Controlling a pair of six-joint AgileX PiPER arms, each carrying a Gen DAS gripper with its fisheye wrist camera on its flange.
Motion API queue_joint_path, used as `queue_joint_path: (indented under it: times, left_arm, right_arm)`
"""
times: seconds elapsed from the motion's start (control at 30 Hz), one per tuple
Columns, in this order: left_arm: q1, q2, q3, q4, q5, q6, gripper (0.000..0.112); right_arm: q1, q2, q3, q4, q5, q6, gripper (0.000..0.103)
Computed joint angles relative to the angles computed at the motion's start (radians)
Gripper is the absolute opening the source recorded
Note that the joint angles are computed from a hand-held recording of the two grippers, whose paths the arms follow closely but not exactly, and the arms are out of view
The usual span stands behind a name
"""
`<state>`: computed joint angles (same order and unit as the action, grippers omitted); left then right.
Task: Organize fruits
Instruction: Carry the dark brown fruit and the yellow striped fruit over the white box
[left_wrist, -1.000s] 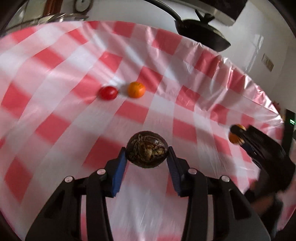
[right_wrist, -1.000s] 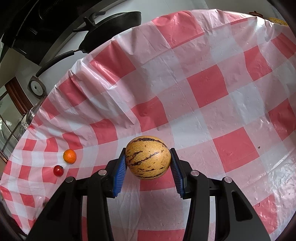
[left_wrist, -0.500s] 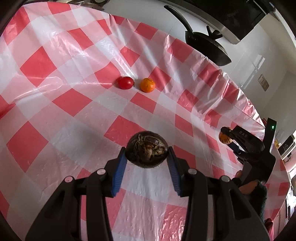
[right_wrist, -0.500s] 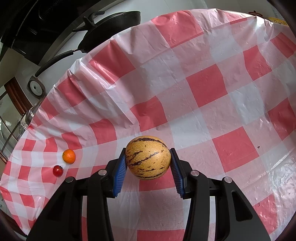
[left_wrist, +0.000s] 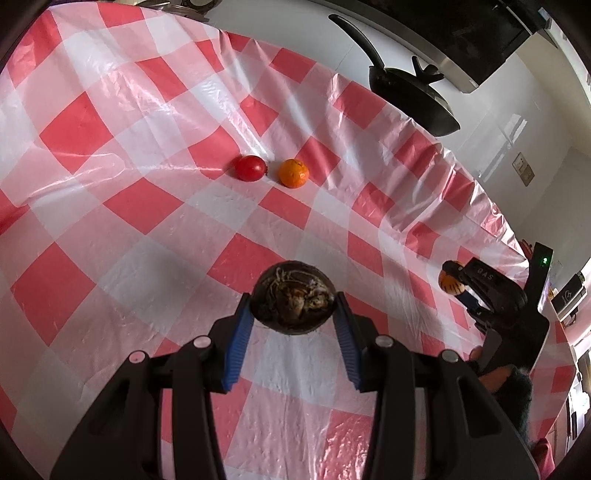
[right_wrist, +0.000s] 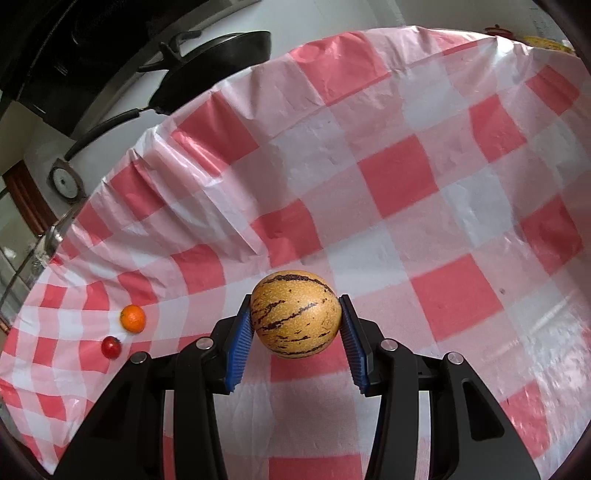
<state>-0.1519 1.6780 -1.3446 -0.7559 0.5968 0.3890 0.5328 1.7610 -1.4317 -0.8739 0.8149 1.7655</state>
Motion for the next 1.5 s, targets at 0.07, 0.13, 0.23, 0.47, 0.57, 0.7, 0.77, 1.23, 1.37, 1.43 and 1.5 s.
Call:
queue_joint_path:
  times: [0.07,0.13,0.23,0.47,0.57,0.7,0.77,1.23,1.37,1.43,1.5]
  left_arm:
    - [0.003,-0.003,0.003,-0.008,-0.002,0.003,0.044]
    - [0.003,-0.003,0.004,-0.007,-0.003,0.002,0.044]
    - [0.003,-0.003,0.005,-0.019,-0.002,0.013,0.044]
    - [0.003,-0.022,0.022,-0.029,0.0,0.042,0.044]
    - [0.001,-0.081,0.085,-0.009,-0.022,0.039,0.044]
    - [0.005,-0.232,0.234,0.006,-0.065,0.077,0.044]
    - [0.032,-0.306,0.298,-0.013,-0.049,0.127,0.044]
    - [0.618,-0.576,0.501,-0.226,0.336,0.638,0.044]
    - [0.826,-0.592,0.523,-0.257,0.472,0.794,0.044]
    - [0.929,-0.59,0.529,-0.261,0.538,0.868,0.044]
    - [1.0,-0.588,0.535,-0.261,0.577,0.922,0.044]
  right_arm:
    - [0.047,-0.02,0.026,-0.01,0.0,0.055,0.045]
    - [0.096,-0.034,0.047,-0.015,-0.001,0.097,0.045]
    - [0.173,-0.044,0.067,-0.014,0.008,0.144,0.045]
    - [0.362,-0.044,0.048,-0.036,0.124,0.137,0.045]
    - [0.428,-0.047,0.049,-0.04,0.16,0.126,0.045]
    - [0.507,-0.046,0.042,-0.043,0.203,0.106,0.045]
    - [0.54,-0.041,0.027,-0.047,0.225,0.094,0.045]
    - [0.739,0.127,-0.241,0.006,0.292,-0.115,0.045]
    - [0.777,0.214,-0.382,0.035,0.304,-0.221,0.045]
    - [0.792,0.265,-0.47,0.052,0.313,-0.285,0.045]
    - [0.804,0.314,-0.557,0.067,0.328,-0.35,0.045]
